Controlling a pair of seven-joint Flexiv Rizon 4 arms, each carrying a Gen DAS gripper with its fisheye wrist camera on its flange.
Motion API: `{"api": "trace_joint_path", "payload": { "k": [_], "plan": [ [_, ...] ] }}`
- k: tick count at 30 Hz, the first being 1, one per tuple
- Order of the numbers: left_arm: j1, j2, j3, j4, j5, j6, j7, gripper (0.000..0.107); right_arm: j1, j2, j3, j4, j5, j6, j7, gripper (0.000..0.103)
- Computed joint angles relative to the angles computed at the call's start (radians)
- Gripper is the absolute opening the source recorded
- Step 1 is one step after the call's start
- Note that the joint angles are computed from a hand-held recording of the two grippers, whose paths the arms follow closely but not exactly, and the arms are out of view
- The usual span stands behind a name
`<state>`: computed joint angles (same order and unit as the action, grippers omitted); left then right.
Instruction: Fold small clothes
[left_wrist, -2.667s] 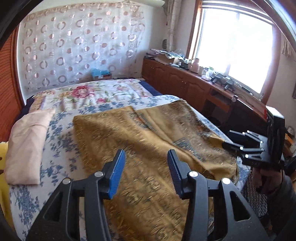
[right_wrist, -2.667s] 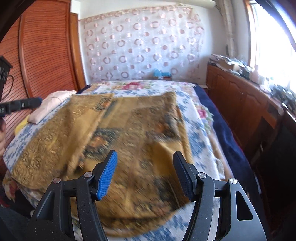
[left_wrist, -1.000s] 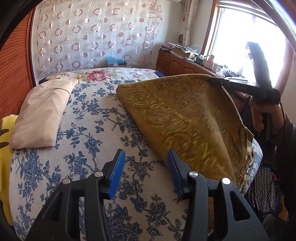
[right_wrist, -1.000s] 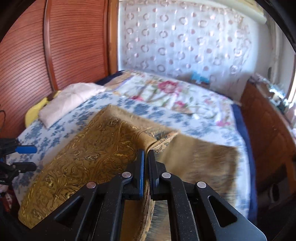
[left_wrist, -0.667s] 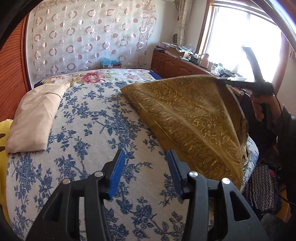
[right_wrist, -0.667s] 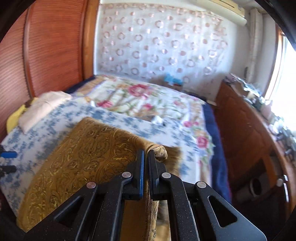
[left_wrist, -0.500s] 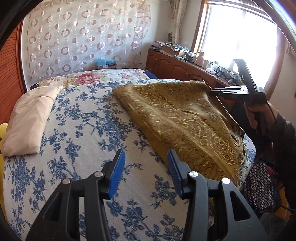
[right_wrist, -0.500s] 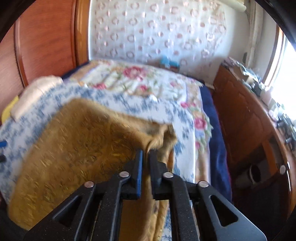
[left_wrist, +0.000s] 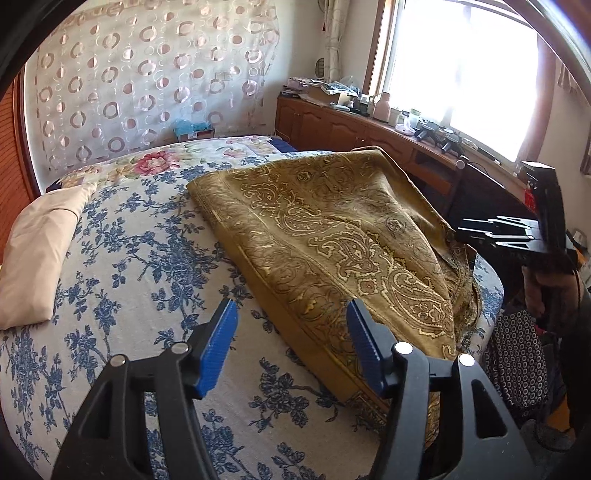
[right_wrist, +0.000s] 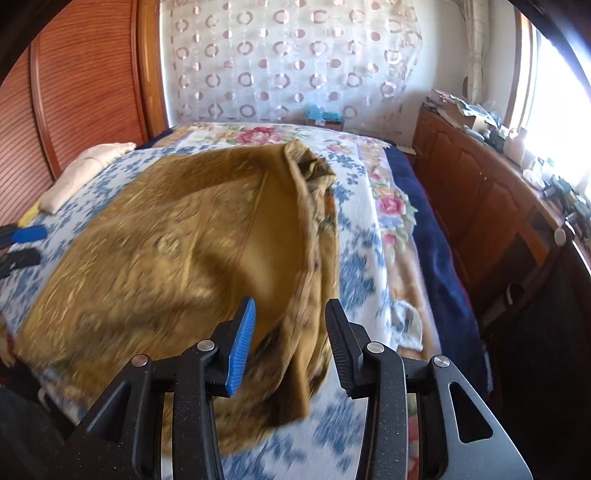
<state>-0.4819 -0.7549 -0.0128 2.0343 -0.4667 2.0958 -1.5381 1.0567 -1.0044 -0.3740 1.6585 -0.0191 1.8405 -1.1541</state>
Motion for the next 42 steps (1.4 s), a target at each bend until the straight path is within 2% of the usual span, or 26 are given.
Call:
{"api": "trace_joint_path", "payload": {
  "k": [4, 6, 11, 19, 22, 23, 24, 26, 31, 34, 35, 36, 38, 39, 42],
  "plan": [
    [-0.033, -0.005, 0.022, -0.011, -0.031, -0.018, 0.018, 0.060, 0.033, 0.002, -0.001, 0.040, 0.061, 0.060, 0.011, 0.039],
    [-0.035, -0.006, 0.022, -0.012, -0.033, -0.019, 0.019, 0.060, 0.026, 0.002, 0.024, 0.042, 0.073, 0.070, 0.007, 0.039],
    [-0.029, -0.010, 0.014, -0.013, -0.027, -0.018, 0.015, 0.060, 0.023, -0.014, 0.035, 0.028, 0.087, 0.029, 0.025, 0.039],
    [-0.027, -0.014, 0.012, -0.012, -0.021, -0.018, 0.007, 0.060, 0.002, -0.042, 0.053, -0.014, 0.083, 0.046, 0.066, 0.039],
    [-0.027, -0.014, 0.012, -0.012, -0.019, -0.019, 0.006, 0.060, 0.013, -0.054, 0.040, -0.029, 0.082, 0.040, 0.073, 0.027],
    [-0.029, -0.014, 0.014, -0.012, -0.021, -0.019, 0.006, 0.060, 0.012, -0.057, 0.040, -0.030, 0.079, 0.047, 0.071, 0.012],
    [-0.030, -0.014, 0.015, -0.013, -0.022, -0.020, 0.007, 0.060, 0.005, -0.052, 0.048, -0.025, 0.074, 0.058, 0.064, 0.004],
    [-0.034, -0.012, 0.018, -0.011, -0.025, -0.020, 0.007, 0.060, -0.025, -0.031, 0.087, -0.007, 0.060, 0.099, 0.040, 0.001],
    [-0.027, -0.012, 0.011, -0.003, -0.019, -0.003, 0.000, 0.060, -0.010, 0.058, 0.082, 0.095, 0.120, 0.163, -0.052, 0.000],
    [-0.024, -0.011, 0.009, -0.004, -0.018, -0.003, 0.000, 0.060, 0.017, 0.099, 0.054, 0.144, 0.164, 0.151, -0.106, 0.000],
    [-0.022, -0.012, 0.008, -0.004, -0.017, -0.002, 0.000, 0.060, -0.007, 0.111, 0.080, 0.150, 0.148, 0.132, -0.119, 0.000],
    [-0.024, -0.012, 0.010, -0.006, -0.019, -0.002, 0.001, 0.060, -0.012, 0.112, 0.081, 0.155, 0.122, 0.111, -0.104, 0.000],
    [-0.029, -0.010, 0.019, -0.013, -0.025, -0.010, 0.012, 0.060, 0.028, 0.089, 0.035, 0.145, 0.173, 0.082, -0.112, 0.000],
    [-0.035, -0.010, 0.027, -0.019, -0.034, -0.017, 0.021, 0.060, 0.017, 0.084, 0.043, 0.139, 0.166, 0.071, -0.105, 0.001],
    [-0.039, -0.009, 0.047, -0.044, -0.048, -0.038, 0.048, 0.060, 0.041, 0.066, -0.001, 0.126, 0.175, 0.062, -0.072, 0.010]
  ]
}}
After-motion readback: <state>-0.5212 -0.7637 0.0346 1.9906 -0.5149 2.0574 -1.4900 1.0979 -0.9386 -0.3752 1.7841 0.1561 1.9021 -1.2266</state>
